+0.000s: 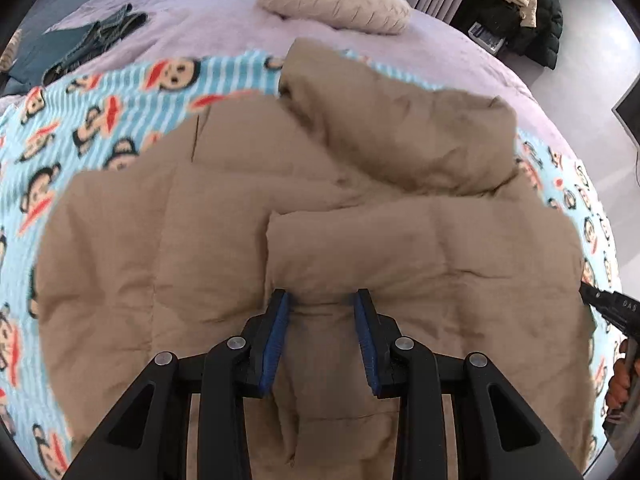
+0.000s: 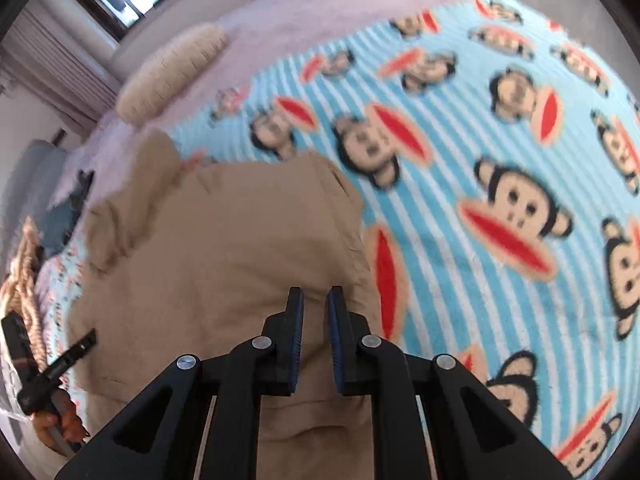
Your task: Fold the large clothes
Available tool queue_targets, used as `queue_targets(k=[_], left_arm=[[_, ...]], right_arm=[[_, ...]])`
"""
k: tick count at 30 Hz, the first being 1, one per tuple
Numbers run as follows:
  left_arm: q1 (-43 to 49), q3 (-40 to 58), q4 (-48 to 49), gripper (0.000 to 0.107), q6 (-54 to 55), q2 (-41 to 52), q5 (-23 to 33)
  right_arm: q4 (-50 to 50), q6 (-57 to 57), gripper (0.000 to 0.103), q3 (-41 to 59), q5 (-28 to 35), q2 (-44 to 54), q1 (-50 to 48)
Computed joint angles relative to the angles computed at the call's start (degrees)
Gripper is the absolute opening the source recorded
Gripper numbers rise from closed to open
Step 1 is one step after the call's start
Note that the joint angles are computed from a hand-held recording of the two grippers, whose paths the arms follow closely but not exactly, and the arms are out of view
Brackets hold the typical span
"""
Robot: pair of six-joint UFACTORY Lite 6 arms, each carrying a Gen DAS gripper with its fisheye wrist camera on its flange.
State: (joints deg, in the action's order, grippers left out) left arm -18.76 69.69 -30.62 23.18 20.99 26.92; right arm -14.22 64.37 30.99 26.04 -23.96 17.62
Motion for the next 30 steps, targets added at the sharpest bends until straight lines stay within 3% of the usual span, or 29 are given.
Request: queue_targets(k=[2,5,11,15,19,29,30], left_arm=[[0.19,-1.29,-2.25,0.035,2.9,0.21,-1.3],[-0.08,-2.06,-2.88,0.035,4.46,0.4,-2.5],[0.23,-0.79,-2.46,0.035,3.71,1.62,-1.82],[-0.7,-0.04,1.4,0.035,-0.28,1.75,-1.95],[-1.15,0.77,9.21,0.035,-9.4,-0.55,0.06],[-3.69,-7.01,23.58,0.035,-24.01,-16.12,7.4],[-4.04,-7.54,24.64,0.035,-24.89,-17.29,8.2]], right_arm=[[-6.72,6.24,0.009,-2.27,-2.15,0.74,1.66],[-13.9,13.25,0.009,-1.67,0.36,1.62,5.01],[-19.94,21.42,0.015,1.0,18.95,-0.97,19.8],[-18.53,23.21,0.018,-0.87,25.81,-6.11,24.82],[-15.56,24.43,0.018,-2.01,27.67,-12.76,24.3],[-11.94,36.22,0.018,-0.29,33.19,-19.74,35.78],[-11.79,37.7,0.022,-0.21,33.47,-19.91,37.4]])
